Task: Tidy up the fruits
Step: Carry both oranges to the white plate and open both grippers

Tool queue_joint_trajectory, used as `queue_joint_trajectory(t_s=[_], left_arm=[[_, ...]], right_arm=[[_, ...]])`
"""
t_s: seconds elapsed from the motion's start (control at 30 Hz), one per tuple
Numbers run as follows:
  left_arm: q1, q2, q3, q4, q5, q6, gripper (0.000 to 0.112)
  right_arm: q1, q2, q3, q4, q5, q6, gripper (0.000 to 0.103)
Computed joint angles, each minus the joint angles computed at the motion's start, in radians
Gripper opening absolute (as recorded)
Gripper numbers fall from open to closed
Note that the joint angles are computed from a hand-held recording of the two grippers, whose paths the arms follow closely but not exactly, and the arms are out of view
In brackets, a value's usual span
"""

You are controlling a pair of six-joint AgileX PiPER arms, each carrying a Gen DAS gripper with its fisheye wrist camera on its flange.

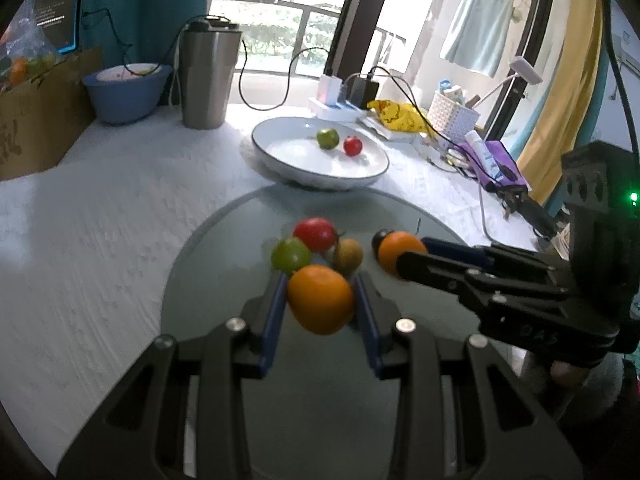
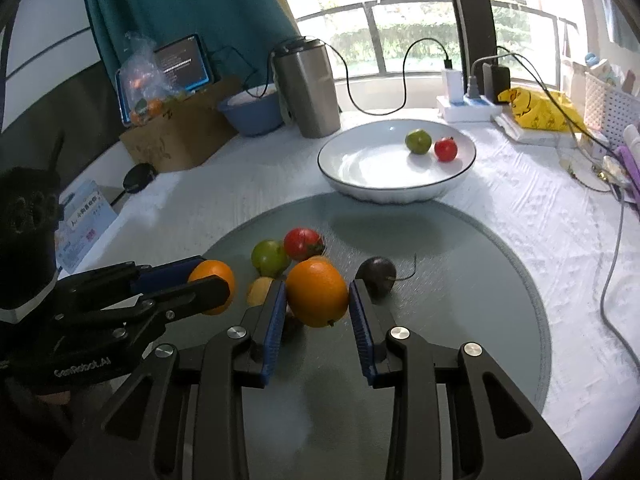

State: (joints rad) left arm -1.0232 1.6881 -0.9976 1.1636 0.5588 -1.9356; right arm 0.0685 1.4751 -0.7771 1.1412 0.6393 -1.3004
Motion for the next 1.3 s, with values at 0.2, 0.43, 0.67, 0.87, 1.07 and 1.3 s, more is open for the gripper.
queue_joint_trajectory(t_s=[0.2,0.43,0.67,0.87,1.07,1.3], left_arm=[[0.019,0.001,-0.032,-0.018,0.007,0.055,0.036],[0.053,0.013,-0.078,-0.050,0.002,0.128,0.036],[0.102,0.028,-0.121,-0.077,-0.019,0.201,0.036],[0.147,0.050,-0.165,-0.097,-0.041,0.264,0.036],[0.191,0.079,-0.212,-0.144,-0.069,0.344,0.036],[0.236,0.118,-0.255,-0.196,-0.106,0.420,0.036]], right_arm=[[-0.015,0.008,-0.031,-0.006,0.014,0.011,0.034],[-0.023,0.030,-0.078,-0.017,0.029,0.031,0.034],[-0.022,0.071,-0.142,-0.027,0.039,0.055,0.034],[-0.015,0.114,-0.205,-0.037,0.044,0.074,0.034],[-0.004,0.164,-0.265,-0.049,0.046,0.095,0.034],[0.007,0.229,-0.336,-0.068,0.051,0.123,0.034]])
